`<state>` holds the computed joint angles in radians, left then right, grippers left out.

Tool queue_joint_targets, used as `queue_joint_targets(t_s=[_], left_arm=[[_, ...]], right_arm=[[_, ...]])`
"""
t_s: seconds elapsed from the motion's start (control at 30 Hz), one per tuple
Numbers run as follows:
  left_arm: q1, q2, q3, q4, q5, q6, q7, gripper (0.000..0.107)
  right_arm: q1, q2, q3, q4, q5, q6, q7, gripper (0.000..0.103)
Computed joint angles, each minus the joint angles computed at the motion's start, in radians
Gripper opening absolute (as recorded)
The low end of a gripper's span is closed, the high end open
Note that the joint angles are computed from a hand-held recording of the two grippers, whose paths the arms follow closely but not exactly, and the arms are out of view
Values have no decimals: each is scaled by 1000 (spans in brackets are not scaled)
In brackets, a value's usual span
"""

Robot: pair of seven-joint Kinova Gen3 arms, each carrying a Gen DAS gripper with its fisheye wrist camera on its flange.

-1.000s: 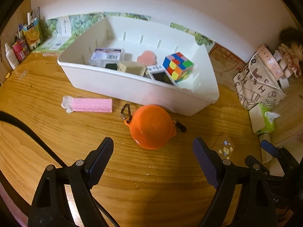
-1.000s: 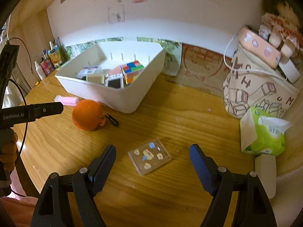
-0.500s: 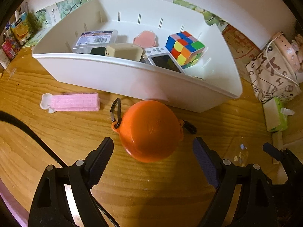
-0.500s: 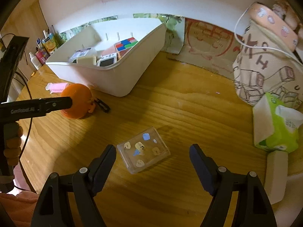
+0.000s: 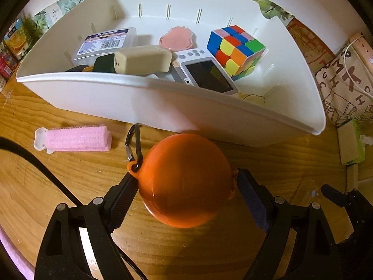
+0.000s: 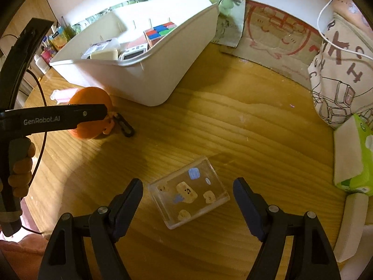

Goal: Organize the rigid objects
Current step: 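Grasp the orange ball with the left gripper while the right grasps the clear plastic box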

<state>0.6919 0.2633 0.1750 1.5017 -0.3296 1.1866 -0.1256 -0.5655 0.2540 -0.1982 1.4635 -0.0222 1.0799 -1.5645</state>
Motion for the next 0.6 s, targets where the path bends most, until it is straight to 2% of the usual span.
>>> queue_joint_targets(t_s=[0.6], left_arm=[[-39,-6,-9,58,36,-82,3,86]], right_arm=[[-50,65,10,-39,75,35,-24,80]])
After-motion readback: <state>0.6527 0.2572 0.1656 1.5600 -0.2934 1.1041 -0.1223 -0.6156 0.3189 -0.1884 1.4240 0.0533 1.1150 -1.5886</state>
